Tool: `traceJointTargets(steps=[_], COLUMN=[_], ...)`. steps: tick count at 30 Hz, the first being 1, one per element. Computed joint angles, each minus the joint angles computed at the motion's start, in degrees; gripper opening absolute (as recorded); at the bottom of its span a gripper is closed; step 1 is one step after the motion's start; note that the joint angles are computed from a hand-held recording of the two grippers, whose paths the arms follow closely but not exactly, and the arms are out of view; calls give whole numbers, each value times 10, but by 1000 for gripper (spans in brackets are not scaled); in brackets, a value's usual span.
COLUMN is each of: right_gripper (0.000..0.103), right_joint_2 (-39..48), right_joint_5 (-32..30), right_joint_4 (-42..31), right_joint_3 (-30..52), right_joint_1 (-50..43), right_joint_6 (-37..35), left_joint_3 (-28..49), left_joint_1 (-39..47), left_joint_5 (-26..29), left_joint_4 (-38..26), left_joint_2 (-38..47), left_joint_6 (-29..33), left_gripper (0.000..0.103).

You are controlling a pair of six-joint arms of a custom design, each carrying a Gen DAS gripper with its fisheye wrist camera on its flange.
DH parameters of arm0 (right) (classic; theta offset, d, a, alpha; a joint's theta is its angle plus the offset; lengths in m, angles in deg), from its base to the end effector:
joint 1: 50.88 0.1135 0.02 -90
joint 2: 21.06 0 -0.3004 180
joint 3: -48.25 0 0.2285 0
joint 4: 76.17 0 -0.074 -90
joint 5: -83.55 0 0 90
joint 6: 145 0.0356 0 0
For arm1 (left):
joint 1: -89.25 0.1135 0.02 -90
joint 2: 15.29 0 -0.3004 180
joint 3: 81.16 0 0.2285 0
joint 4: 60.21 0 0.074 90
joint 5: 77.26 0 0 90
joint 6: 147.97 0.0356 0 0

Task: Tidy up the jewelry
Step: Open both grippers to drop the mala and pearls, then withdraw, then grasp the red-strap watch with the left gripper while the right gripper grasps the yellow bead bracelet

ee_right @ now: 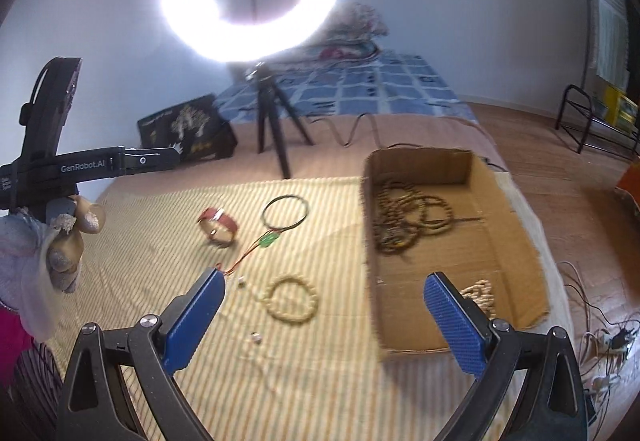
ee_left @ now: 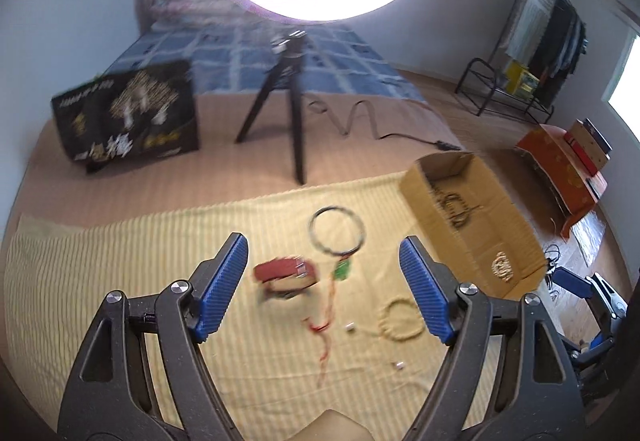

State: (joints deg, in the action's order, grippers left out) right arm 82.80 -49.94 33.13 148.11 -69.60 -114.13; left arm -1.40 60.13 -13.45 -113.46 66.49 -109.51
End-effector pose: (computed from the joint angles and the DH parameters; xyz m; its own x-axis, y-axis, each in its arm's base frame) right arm 0.3358 -0.0879 0.2929 -0.5210 -0.4810 -0.7052 -0.7529 0.6482 0.1141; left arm 0.2398 -0.1156 0.3157 -0.6165 -0.4609 -0.6384 -0.4272 0.8768 -0.2205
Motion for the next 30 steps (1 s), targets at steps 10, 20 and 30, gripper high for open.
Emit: traceJointTargets(steps=[10,20,30], right_gripper=[98,90,74], right_joint_2=[-28,-24,5], right_joint_5=[47,84,113], right_joint_4=[66,122,130], right_joint_3=[-107,-158,-155], right_joint_1=[63,106,137], right_joint_6=[7,25,37], left_joint_3=[-109,-141,-126], left_joint_1=[59,54,69], left_joint_5=[79,72,54], left_joint_4=[82,160,183], left_joint_2=[-15,50,115], left_joint_6=[-8,-27,-15], left_gripper=[81,81,81])
